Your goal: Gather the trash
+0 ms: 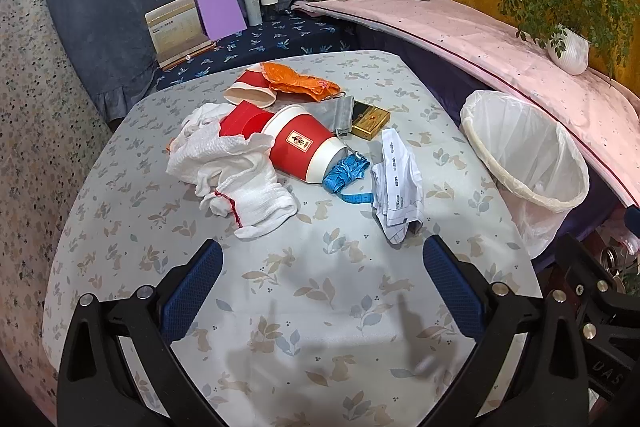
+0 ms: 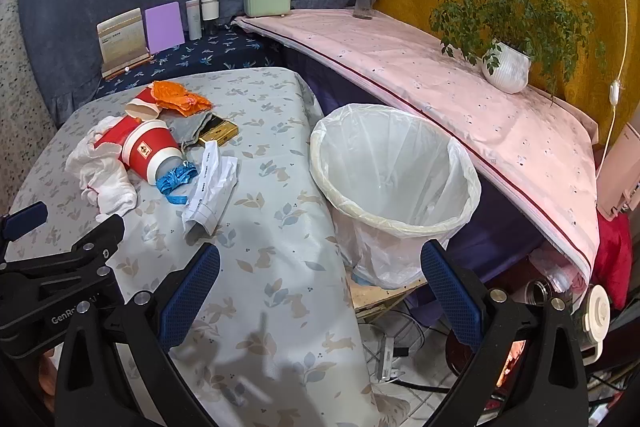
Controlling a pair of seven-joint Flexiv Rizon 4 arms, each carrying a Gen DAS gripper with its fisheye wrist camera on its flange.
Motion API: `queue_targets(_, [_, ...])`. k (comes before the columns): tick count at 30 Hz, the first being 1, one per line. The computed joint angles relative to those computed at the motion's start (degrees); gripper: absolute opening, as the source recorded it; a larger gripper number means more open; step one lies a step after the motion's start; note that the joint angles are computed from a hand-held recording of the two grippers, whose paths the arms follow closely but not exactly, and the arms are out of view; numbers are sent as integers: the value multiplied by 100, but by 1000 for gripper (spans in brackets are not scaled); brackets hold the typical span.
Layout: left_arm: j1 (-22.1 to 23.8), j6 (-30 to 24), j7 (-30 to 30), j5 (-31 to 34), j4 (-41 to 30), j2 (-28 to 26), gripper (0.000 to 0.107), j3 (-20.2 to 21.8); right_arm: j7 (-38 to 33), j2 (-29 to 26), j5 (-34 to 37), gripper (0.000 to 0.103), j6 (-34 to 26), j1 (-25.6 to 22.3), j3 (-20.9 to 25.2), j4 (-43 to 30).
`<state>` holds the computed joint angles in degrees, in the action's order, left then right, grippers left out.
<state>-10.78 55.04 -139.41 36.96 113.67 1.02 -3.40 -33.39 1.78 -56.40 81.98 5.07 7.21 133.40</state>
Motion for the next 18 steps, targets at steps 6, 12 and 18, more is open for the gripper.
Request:
queue_targets(6, [-7,52,-39,58,5,13,96,-5,-99,7,108,96,-17,15,8,-4])
queue_targets(12, [6,90,-79,102,12,28,96,-12,-76,10,78,96,-30,14,16,-9])
queue_targets(18, [2,37,-114,161,-24,27,96,-28,-79,11,92,96,-32,20,17,-13])
